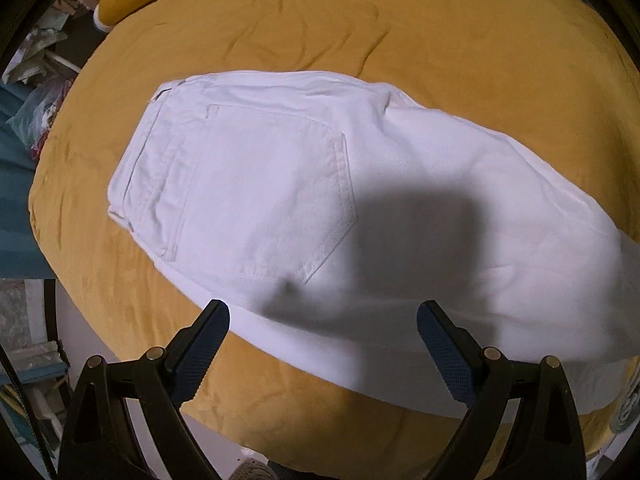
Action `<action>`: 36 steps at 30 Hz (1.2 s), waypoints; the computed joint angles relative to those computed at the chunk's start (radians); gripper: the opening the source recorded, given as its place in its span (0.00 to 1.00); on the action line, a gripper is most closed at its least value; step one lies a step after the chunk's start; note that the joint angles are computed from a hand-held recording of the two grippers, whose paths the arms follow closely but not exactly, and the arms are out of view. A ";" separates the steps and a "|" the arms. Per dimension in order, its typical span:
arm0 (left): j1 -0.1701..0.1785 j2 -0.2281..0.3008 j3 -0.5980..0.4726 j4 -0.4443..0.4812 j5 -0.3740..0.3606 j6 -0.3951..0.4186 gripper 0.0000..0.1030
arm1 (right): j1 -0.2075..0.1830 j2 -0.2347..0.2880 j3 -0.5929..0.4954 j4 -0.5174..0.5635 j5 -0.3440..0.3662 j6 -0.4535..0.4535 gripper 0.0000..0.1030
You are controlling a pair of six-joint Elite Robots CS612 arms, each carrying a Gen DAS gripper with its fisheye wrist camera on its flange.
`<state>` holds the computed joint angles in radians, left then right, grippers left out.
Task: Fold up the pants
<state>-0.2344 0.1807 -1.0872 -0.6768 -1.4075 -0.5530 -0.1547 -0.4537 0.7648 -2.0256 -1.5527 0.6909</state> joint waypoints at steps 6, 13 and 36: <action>-0.011 0.012 0.002 0.017 -0.010 -0.071 0.93 | -0.041 -0.056 0.231 -0.147 0.206 0.153 0.04; 0.048 0.051 -0.084 -0.009 -0.120 -0.313 0.93 | -0.040 0.017 0.253 -0.489 0.421 0.270 0.68; 0.134 0.200 -0.300 -0.019 -0.372 -0.280 0.55 | 0.001 -0.120 0.511 -0.568 0.381 0.545 0.41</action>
